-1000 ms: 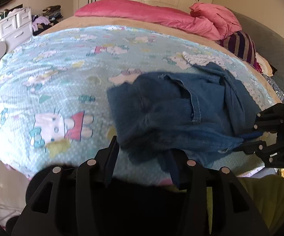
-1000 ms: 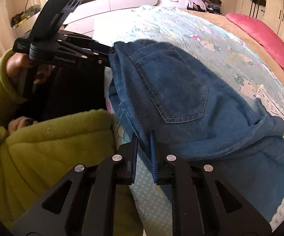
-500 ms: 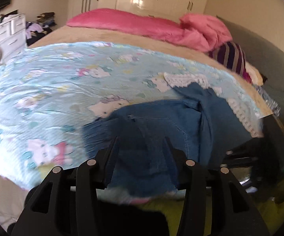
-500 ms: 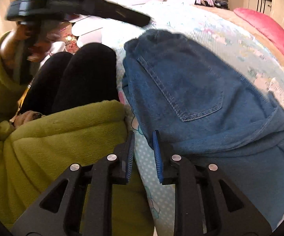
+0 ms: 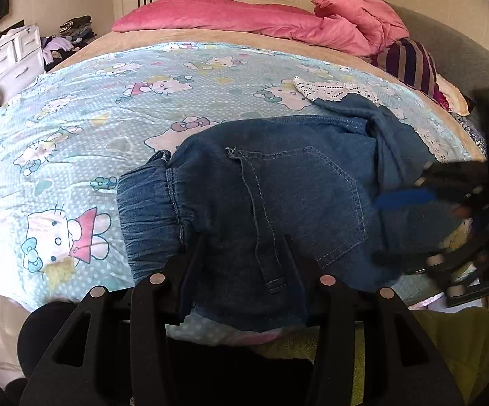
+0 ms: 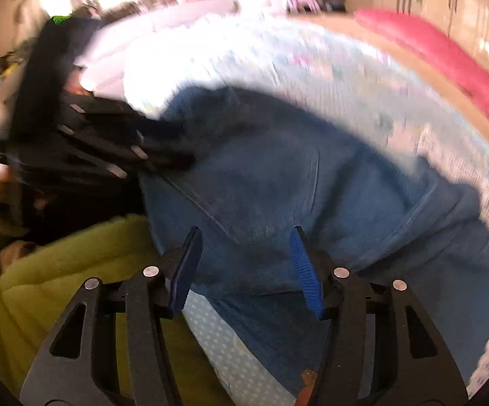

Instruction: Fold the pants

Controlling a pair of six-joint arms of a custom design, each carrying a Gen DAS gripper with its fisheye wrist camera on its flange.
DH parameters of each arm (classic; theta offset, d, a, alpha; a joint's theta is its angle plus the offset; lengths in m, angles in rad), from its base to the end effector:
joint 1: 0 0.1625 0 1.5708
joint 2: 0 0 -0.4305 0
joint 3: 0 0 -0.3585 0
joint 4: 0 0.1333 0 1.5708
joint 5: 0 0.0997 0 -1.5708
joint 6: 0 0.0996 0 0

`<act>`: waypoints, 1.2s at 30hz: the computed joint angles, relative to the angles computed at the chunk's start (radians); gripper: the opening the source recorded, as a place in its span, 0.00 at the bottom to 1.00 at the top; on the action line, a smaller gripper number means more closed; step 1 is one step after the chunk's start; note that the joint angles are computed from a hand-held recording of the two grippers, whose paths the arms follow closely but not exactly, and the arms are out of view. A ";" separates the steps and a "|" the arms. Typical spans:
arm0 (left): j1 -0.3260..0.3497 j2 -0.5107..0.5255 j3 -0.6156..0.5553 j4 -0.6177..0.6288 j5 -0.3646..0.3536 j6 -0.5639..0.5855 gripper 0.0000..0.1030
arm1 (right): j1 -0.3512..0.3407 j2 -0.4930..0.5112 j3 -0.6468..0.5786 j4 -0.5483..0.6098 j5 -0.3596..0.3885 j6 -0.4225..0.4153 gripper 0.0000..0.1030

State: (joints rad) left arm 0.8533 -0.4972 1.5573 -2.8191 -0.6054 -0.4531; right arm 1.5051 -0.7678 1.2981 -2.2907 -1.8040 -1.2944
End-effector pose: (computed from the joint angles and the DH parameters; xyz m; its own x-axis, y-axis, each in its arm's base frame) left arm -0.2732 -0.6404 0.0180 -0.7592 -0.0918 -0.6443 0.3487 0.7785 -0.5218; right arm 0.0618 -0.7408 0.2038 -0.3262 -0.9135 0.2432 -0.9136 0.3707 0.1669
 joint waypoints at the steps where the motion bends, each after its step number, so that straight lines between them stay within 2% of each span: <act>1: 0.001 0.001 0.000 -0.009 -0.004 0.006 0.43 | -0.004 0.006 -0.005 0.005 0.002 0.011 0.46; 6: 0.004 0.006 0.005 -0.046 -0.007 0.029 0.43 | -0.011 -0.009 0.010 0.000 0.032 0.005 0.49; 10: -0.004 -0.013 0.026 -0.061 -0.016 0.005 0.44 | -0.021 -0.047 0.029 -0.004 0.105 0.011 0.56; 13: -0.015 -0.028 0.049 -0.094 -0.022 -0.003 0.49 | -0.033 -0.080 0.038 -0.014 0.152 0.009 0.61; 17: -0.040 -0.031 0.057 -0.096 0.010 -0.009 0.57 | -0.041 -0.099 0.026 -0.046 0.177 0.017 0.66; 24: -0.075 -0.035 0.057 -0.103 0.046 -0.004 0.65 | -0.049 -0.079 -0.046 -0.108 0.205 0.072 0.71; 28: -0.082 -0.030 0.047 -0.131 0.024 0.013 0.67 | -0.049 -0.055 -0.095 -0.124 0.196 0.098 0.73; 30: -0.080 -0.025 0.034 -0.136 0.000 0.018 0.76 | -0.042 -0.037 -0.129 -0.121 0.184 0.109 0.74; 36: -0.065 0.023 -0.060 -0.111 -0.094 0.063 0.76 | -0.014 0.044 -0.269 -0.075 0.160 0.146 0.80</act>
State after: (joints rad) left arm 0.7884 -0.4742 1.4975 -2.9299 -0.6995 -0.3905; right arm 1.4911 -0.7235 1.0292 -2.3661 -1.6442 -1.1480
